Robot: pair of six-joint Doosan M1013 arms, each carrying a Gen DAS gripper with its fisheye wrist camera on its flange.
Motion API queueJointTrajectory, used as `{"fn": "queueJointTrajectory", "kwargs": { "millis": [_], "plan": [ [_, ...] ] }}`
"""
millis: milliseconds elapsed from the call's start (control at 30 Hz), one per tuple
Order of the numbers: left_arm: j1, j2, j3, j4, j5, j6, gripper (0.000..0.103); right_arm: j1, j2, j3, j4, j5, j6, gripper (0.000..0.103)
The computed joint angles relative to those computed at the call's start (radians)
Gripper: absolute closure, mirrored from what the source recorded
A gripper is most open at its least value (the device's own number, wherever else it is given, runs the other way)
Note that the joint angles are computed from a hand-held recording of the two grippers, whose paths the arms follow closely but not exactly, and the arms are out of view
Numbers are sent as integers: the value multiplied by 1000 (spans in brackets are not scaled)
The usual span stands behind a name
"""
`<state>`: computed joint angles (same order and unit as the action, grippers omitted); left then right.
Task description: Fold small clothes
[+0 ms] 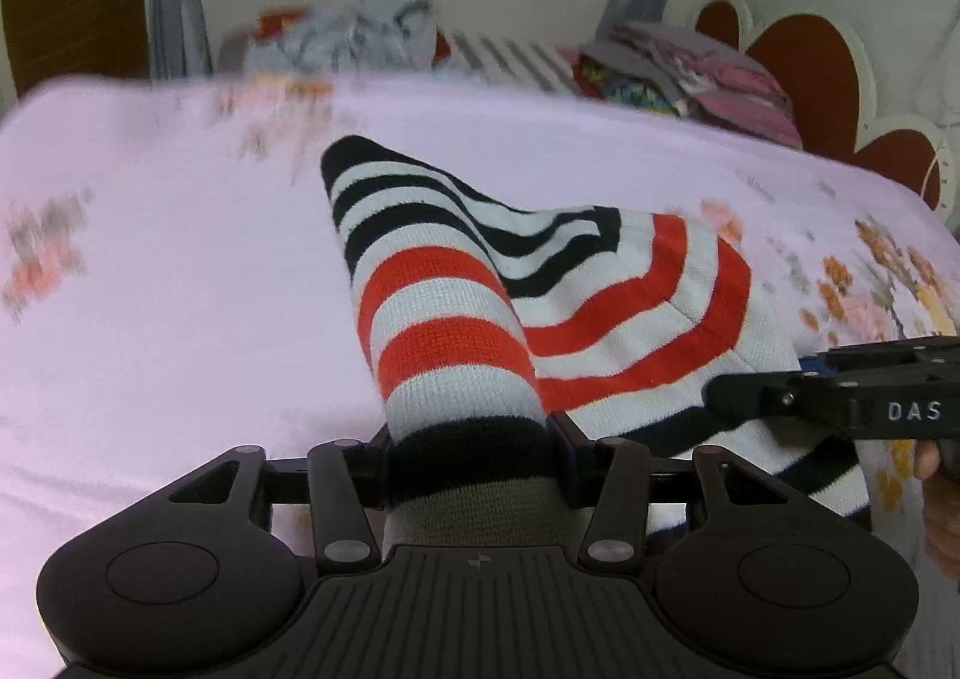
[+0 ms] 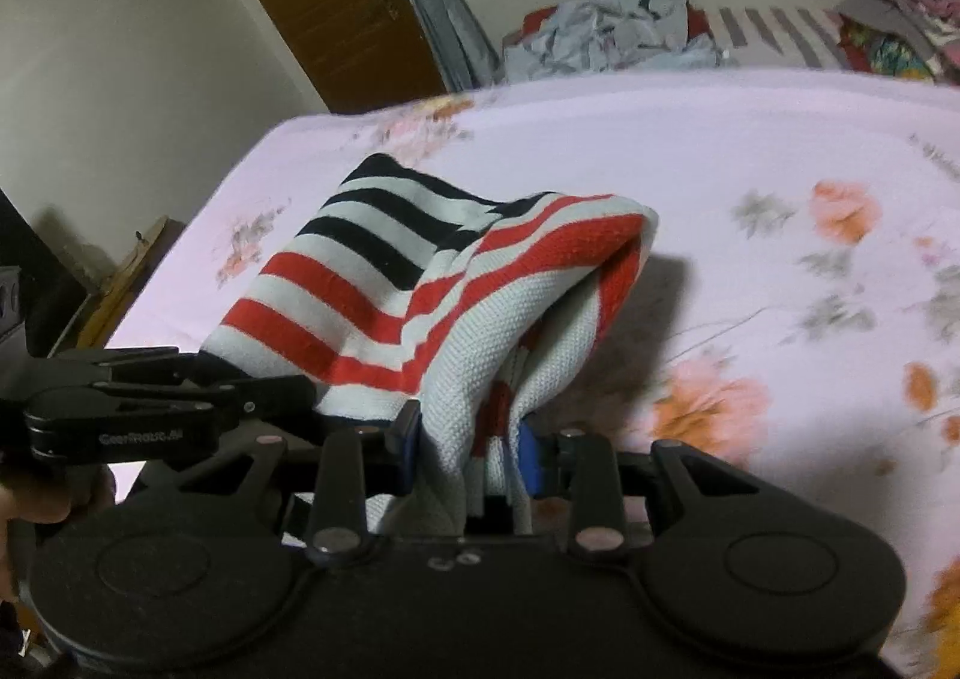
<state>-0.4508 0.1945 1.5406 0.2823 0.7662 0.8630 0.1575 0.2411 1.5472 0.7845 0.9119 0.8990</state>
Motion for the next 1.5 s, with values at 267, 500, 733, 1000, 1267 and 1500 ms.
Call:
{"fn": "queueJointTrajectory", "kwargs": {
  "millis": [267, 500, 733, 1000, 1267, 1500],
  "plan": [
    [37, -39, 115, 20, -153, -107, 34, -13, 14, 31, -19, -30, 150, 73],
    [43, -40, 96, 34, -167, -71, 35, 2, -1, 28, -92, -40, 192, 70],
    [99, -8, 39, -36, -236, 60, 55, 34, -21, 0, -156, -198, 154, 79],
    [104, 77, -35, -151, -104, 207, 57, 73, 56, -56, -420, -171, 322, 103],
    [87, -5, 30, -69, -162, 169, 57, 92, -11, -2, -445, -252, 302, 84],
    [61, -71, 131, -81, -176, 99, 57, 103, -85, 79, -427, -181, 194, 94]
  ]
}}
